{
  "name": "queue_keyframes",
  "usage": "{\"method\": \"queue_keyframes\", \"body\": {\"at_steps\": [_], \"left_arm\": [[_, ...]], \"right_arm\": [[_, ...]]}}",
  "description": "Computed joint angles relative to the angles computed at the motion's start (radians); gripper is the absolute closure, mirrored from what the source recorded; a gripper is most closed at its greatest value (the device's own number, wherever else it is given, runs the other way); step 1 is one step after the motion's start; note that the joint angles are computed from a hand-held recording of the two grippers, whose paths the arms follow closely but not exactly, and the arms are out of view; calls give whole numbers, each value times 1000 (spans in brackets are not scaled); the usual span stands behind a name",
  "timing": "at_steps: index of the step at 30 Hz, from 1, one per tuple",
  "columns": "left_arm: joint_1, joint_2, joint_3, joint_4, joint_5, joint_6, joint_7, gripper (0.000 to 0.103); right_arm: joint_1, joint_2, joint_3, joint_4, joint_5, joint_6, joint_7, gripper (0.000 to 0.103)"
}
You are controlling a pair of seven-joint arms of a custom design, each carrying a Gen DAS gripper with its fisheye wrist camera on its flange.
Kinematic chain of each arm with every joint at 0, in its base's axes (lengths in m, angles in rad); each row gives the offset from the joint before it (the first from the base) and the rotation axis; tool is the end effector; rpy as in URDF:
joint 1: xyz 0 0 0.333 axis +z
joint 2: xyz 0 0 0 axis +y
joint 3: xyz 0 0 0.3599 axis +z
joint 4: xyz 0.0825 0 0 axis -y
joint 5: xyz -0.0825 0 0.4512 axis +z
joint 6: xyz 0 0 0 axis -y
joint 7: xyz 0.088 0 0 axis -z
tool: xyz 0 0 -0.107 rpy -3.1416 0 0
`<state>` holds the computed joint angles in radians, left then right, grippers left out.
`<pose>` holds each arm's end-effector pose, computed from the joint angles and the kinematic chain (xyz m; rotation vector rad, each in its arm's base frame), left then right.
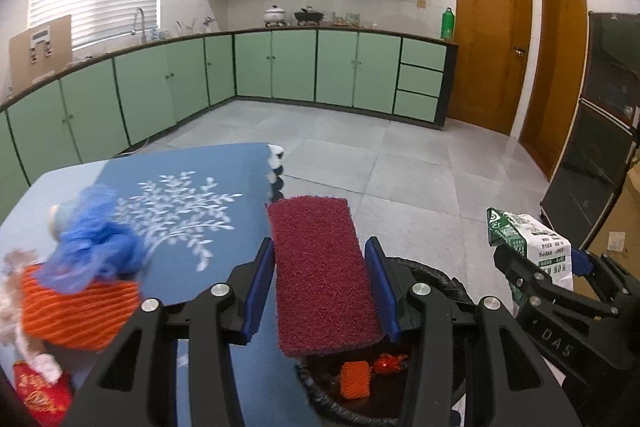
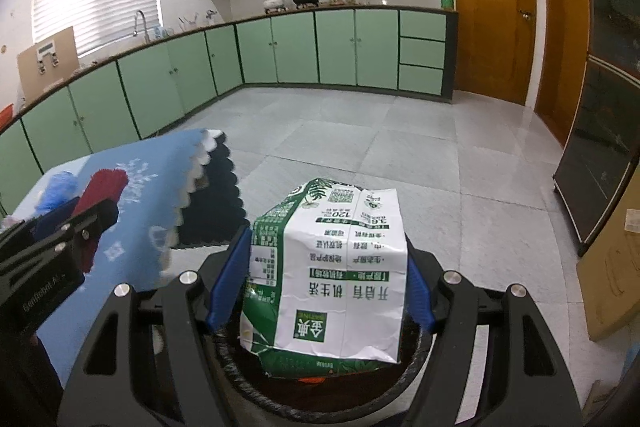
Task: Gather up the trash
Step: 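Move both grippers over the black bin and release the pad and carton, then return to the table and grasp the red paper cup with the left gripper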
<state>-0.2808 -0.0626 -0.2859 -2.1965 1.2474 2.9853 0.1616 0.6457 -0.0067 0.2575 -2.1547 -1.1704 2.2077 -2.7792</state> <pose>0.4681 -0.3795 0.4787 -1.3960 1.9599 -1.0567 0.4011 0.4589 0.4320 -1.4048 1.9180 -0.9395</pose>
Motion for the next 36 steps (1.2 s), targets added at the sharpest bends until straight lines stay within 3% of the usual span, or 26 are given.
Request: {"method": "queue_keyframes", "body": {"at_steps": [12, 13, 14, 15, 16, 18, 23, 25, 27, 31, 36], "left_arm": [[-65, 204, 27, 133, -271, -1, 306, 56], [-70, 212, 27, 138, -294, -1, 329, 56], [-65, 225, 16, 148, -351, 4, 386, 56], [-62, 230, 11, 148, -391, 14, 424, 52], [-67, 230, 17, 146, -406, 30, 435, 49], [-87, 224, 42, 143, -389, 48, 414, 41], [-92, 187, 65, 119, -385, 72, 379, 39], [-99, 161, 85, 109, -317, 77, 314, 37], [-103, 121, 107, 100, -159, 68, 175, 30], [-47, 28, 82, 49, -9, 60, 31, 24], [33, -101, 46, -56, -18, 64, -2, 22]], "right_arm": [[-61, 80, -61, -23, -2, 150, -8, 35], [-61, 89, -63, -20, 3, 146, -19, 32], [-61, 99, -66, -12, 9, 142, -29, 21], [-59, 105, -68, -11, 9, 134, -31, 16], [-57, 107, -69, -11, 9, 129, -34, 16], [-54, 106, -72, -14, 13, 125, -40, 16], [-49, 80, -68, -30, 25, 87, -21, 14], [-44, 60, -60, -36, 27, 62, -13, 13], [-42, 40, -53, -42, 25, 50, -1, 13], [-28, -1, -24, -37, 1, 9, 29, 12], [-5, -18, 10, -4, -23, -20, 43, 11]]}}
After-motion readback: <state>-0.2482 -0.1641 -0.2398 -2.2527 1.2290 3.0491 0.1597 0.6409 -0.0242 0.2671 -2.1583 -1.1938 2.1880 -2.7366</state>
